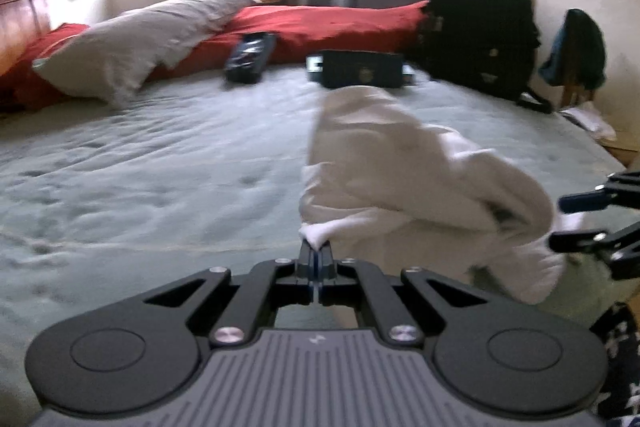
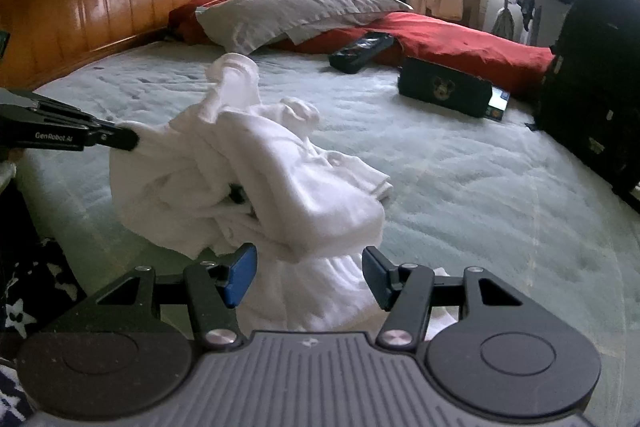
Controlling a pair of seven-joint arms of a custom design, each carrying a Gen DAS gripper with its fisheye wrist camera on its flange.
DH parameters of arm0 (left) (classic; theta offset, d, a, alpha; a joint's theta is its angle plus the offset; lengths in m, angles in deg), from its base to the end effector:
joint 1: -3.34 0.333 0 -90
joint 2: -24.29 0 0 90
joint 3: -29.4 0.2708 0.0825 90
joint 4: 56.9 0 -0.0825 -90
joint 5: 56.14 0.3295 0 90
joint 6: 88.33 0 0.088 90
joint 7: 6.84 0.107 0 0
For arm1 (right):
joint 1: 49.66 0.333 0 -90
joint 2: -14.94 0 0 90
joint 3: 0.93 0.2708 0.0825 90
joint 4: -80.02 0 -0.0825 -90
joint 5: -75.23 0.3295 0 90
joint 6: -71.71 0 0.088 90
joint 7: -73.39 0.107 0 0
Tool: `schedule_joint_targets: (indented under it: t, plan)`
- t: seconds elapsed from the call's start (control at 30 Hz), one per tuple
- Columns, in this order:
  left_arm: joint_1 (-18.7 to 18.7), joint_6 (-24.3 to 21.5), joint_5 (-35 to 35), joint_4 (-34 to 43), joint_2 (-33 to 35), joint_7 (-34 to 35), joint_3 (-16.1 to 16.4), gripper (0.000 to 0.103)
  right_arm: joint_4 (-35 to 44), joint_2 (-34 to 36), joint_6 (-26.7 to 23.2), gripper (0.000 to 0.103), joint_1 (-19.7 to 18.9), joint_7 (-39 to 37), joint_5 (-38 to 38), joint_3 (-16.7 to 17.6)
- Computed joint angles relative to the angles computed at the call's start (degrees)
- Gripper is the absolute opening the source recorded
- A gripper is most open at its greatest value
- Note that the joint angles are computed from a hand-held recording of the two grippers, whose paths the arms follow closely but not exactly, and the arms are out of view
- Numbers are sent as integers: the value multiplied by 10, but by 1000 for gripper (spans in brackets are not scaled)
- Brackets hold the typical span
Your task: Fold clothes
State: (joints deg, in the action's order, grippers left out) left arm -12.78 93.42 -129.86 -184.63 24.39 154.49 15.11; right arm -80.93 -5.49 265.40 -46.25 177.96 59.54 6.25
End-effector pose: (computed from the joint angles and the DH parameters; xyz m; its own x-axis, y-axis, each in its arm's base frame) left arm 0.4685 -0.1734 0.4230 -0.4637 -0.8859 0.0157 -0.5430 0.2701 -0.7951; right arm 0.3794 0.1020 0.4150 0.2331 -0.9724 0.0143 -0.5899 -0.1530 -0.7928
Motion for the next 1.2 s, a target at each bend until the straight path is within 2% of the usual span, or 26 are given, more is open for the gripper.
schedule_joint_targets:
  t: [0.07, 0.17, 0.4, 0.47, 0.53, 0.67, 0.77, 0.83, 0.9, 1.07, 1.2]
  plan:
    - [6, 8, 38, -12, -2, -37, 6, 0, 6, 1, -4, 64, 18, -2, -8, -20]
    - [17, 10, 101, -27, -3, -99, 15, 0, 16, 1, -11, 64, 30, -4, -15, -31]
    - [38, -14, 157, -44, -3, -146, 27, 2, 33, 5, -25, 64, 46, -4, -24, -45]
    - [46, -38, 167, -47, -4, -158, 31, 5, 36, 8, -28, 64, 56, -4, -27, -54]
    - [49, -56, 150, -49, -9, -142, 33, 11, 37, 12, -31, 64, 62, -3, -28, -60]
    - [48, -92, 118, -61, -40, -102, 42, 12, 38, 16, -34, 64, 80, -1, -29, -78]
    - [42, -113, 106, -61, -65, -90, 54, 21, 34, 14, -27, 64, 97, 0, -30, -97]
    - [36, -124, 81, -49, -70, -62, 62, 33, 29, 10, -18, 64, 108, 0, -33, -112]
    - [34, -129, 71, -28, -59, -51, 64, 40, 27, 9, -12, 64, 122, 1, -38, -129]
    - [50, -161, 113, 55, 16, -69, 50, 40, 26, 6, -5, 64, 158, 11, -51, -176]
    - [75, -214, 143, 128, 82, -107, 32, 40, 28, 4, -6, 64, 153, 13, -54, -178]
